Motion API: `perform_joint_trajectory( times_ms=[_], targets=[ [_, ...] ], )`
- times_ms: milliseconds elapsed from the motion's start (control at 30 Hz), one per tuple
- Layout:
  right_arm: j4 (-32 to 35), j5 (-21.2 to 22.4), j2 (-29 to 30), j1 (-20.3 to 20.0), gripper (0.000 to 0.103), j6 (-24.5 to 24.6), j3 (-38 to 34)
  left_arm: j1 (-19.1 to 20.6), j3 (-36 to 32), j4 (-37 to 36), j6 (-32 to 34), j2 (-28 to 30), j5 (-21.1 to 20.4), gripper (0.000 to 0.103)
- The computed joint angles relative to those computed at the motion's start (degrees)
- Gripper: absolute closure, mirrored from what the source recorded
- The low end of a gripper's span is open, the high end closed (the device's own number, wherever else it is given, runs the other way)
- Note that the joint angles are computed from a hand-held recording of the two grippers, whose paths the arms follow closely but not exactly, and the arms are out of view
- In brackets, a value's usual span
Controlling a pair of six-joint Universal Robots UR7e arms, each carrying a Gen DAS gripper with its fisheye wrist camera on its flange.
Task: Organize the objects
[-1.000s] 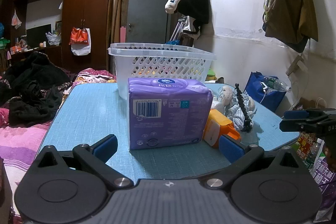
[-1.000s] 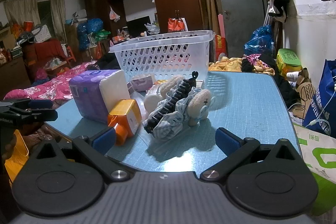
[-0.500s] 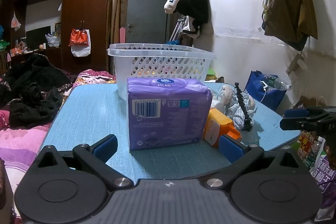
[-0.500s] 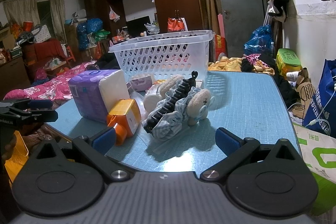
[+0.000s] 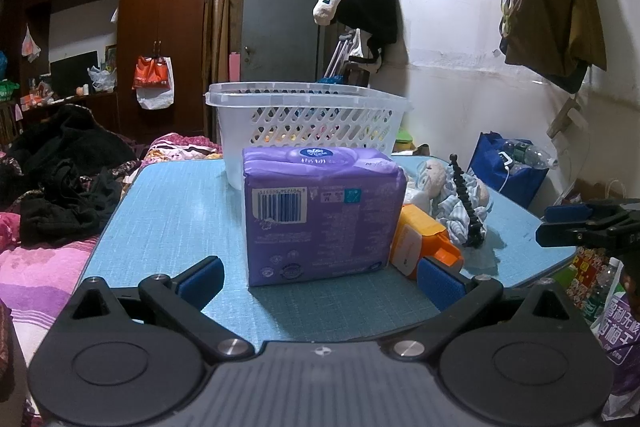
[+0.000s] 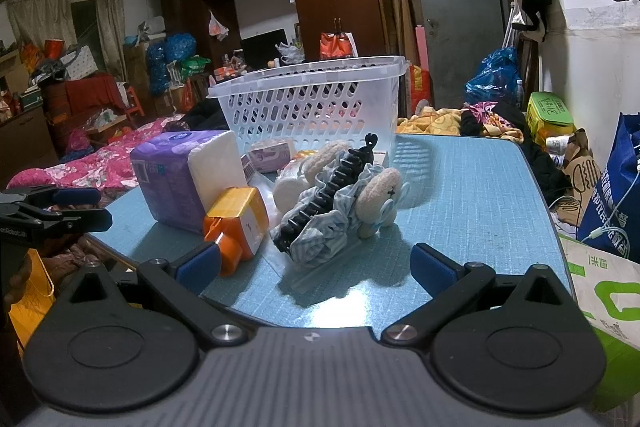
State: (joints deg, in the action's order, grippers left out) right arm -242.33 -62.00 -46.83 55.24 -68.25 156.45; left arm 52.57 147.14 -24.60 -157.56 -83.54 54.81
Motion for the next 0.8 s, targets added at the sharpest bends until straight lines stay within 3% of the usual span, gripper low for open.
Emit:
perform_joint_trajectory(
  times_ms=[800],
  targets=[
    [-1.12, -0.45, 1.10, 0.18, 0.000, 0.00, -0.40, -0.65, 0.14, -0.22, -0.04, 0.34, -0.72, 0.000]
  ],
)
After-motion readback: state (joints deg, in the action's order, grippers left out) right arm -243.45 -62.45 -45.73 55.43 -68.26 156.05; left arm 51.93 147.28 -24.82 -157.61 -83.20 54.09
